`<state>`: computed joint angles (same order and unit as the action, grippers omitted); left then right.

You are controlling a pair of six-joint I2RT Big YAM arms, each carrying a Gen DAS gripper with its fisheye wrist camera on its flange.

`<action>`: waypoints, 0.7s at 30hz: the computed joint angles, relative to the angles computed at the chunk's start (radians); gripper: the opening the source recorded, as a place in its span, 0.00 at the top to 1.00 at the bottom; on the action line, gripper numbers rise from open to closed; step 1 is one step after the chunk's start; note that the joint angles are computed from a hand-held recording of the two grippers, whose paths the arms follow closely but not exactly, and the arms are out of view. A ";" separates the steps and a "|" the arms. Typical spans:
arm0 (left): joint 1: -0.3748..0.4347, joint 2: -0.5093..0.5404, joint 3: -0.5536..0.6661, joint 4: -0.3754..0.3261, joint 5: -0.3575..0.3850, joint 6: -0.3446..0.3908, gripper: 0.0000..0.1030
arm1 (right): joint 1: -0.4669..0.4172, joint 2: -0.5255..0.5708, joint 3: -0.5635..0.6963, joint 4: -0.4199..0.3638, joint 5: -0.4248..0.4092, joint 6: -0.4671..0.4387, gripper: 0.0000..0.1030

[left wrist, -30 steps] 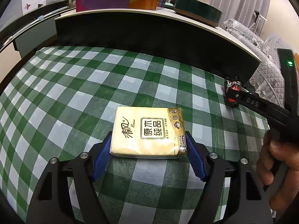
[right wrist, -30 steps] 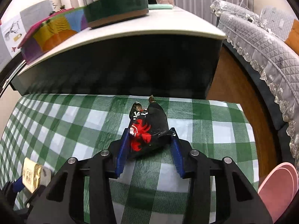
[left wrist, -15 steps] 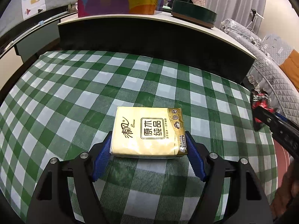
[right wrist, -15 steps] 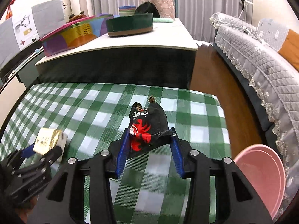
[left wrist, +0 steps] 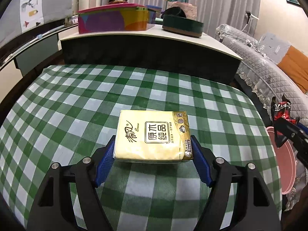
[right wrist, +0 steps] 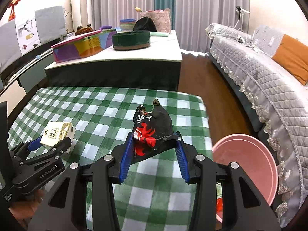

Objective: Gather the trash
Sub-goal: 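Carry the tissue pack and black-red bag over the pink bin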

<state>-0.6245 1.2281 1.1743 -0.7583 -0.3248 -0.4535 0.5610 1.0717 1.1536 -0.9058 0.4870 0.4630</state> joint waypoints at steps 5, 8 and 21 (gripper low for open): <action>-0.034 -0.022 -0.015 -0.007 -0.028 0.004 0.31 | 0.027 -0.047 -0.020 -0.019 0.051 0.008 0.58; -0.053 -0.037 -0.026 0.003 -0.030 0.002 0.31 | 0.029 -0.070 -0.032 -0.028 0.048 0.014 0.58; -0.134 -0.056 -0.032 0.036 -0.100 0.039 0.31 | 0.017 -0.143 -0.074 -0.035 0.040 0.038 0.58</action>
<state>-0.7581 1.1716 1.1418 -0.7218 -0.4251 -0.4141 0.5782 0.9283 1.0791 -0.9407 0.5268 0.5007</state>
